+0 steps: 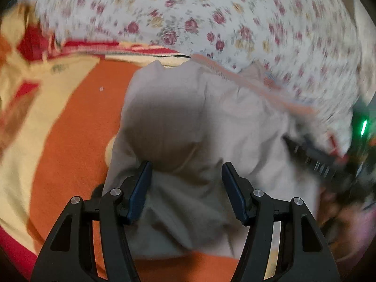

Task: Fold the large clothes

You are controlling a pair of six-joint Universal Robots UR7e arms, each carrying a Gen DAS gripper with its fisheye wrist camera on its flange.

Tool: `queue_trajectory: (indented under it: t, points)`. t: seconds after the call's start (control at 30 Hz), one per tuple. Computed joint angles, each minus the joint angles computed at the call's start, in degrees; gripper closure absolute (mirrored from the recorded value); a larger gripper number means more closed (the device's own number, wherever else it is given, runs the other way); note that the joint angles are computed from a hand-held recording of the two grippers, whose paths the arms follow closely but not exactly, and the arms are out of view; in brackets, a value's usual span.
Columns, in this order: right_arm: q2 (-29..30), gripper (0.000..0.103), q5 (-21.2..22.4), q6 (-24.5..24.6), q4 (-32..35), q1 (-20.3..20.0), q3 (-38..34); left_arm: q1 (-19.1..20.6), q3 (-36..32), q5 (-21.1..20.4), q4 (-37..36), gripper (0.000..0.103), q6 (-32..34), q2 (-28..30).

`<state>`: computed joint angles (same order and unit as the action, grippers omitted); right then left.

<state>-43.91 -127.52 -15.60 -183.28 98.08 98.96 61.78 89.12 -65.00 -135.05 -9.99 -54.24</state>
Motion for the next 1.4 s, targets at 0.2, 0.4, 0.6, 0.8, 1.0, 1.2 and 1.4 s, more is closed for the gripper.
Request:
queue_trajectory:
  t: [0.2, 0.4, 0.6, 0.8, 1.0, 1.2, 1.4]
  points:
    - [-7.62, 0.034, 3.27, -1.58, -2.57, -0.08, 9.33, 2.38, -3.98, -3.35, 1.27, 0.015, -1.69, -1.18]
    - [-15.23, 0.034, 5.56, -0.11, -4.59, -1.11, 17.77, 5.06, -9.82, -4.31, 7.8, 0.015, -4.73, 2.19]
    - [-19.03, 0.034, 4.18, -1.51, -6.59, -1.48, 22.34, 5.89, -11.57, -7.95, 8.53, 0.015, -3.26, 4.55]
    - [-22.71, 0.033, 5.02, -0.82, -9.32, -3.15, 25.37, 4.65, -13.76, -7.67, 11.32, 0.016, 1.76, 7.33]
    - [-23.93, 0.03, 4.45, 0.41, -10.44, -6.06, 26.15, 3.84, -12.69, -7.92, 11.07, 0.066, 2.07, 6.63]
    - [-23.98, 0.037, 5.28, 2.46, -5.93, -9.86, 26.32, -0.64, -10.11, -4.63, 9.13, 0.074, 1.96, 4.31]
    - [-27.16, 0.037, 9.98, 3.6, -9.54, -11.82, 29.64, -8.06, -11.69, -3.17, 11.11, 0.076, 3.34, 4.54]
